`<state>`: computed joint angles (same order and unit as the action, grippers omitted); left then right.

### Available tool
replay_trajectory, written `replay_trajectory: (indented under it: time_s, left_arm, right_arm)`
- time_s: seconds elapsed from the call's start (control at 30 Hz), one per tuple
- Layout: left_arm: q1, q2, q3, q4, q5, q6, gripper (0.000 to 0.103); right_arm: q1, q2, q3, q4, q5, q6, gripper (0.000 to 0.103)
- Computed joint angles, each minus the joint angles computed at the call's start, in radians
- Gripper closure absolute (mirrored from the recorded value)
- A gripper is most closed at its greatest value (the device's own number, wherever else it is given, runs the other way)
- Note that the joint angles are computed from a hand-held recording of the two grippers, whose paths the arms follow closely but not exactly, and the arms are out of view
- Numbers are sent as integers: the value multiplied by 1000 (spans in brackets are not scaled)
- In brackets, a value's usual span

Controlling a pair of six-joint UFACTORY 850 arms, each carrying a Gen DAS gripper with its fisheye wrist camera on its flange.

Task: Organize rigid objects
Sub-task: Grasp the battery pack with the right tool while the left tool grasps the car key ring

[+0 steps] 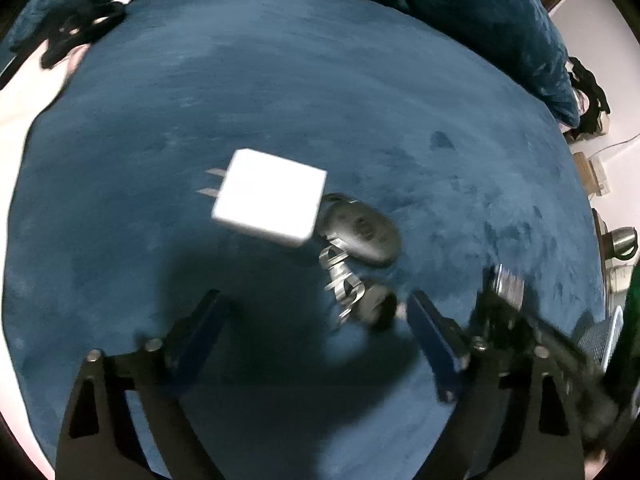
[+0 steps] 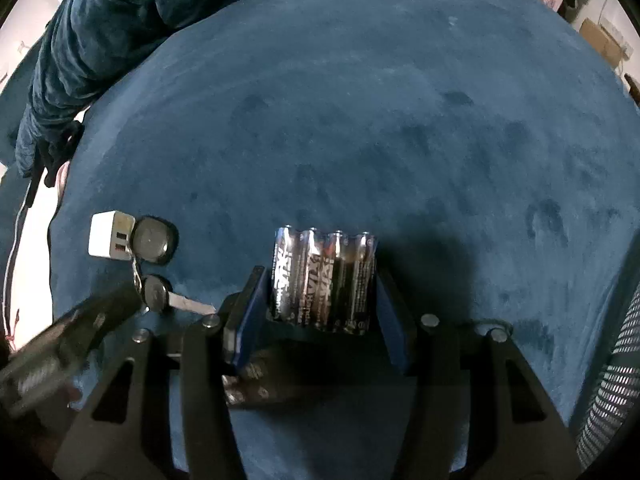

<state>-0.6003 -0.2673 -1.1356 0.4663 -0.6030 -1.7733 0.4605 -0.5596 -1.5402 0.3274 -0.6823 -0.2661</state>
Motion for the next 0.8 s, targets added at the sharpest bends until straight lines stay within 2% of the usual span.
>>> replay_trajectory:
  time_s: [0.1,0.13,0.2,0.3,0.33,0.37,0.4,0.57,0.8]
  left_arm:
    - [10,-52,-53,-15,-24,33,22]
    - [8,-73,-76,-9,-53,37,31]
    - [0,-100,-109,3,-115,42,43]
    - [-17,-80,-93,39,-134,24,87]
    - [-16,-58,-68,26,-103,24,97]
    - [-13,-44,-52,11,-76,30,101]
    - [-18,-20,-30,8,-58,22,101]
    - [-79,30,-7,56,-101,-31,101]
    - [-153,47,-56,105,-209,-77,101]
  right_arm:
    - [-5,9,17,25,6,-38,49]
    - [-6,6,18,28,11,-53,49]
    - [-10,16,32,31,15,-71,49]
    - [-14,19,36,39,11,-83,49]
    - [-14,18,34,41,10,-85,49]
    - [-17,18,34,47,9,-93,49]
    - [-18,19,35,54,9,-100,49]
    - [-33,54,61,81,8,-116,49]
    - [-63,153,141,131,22,-170,50]
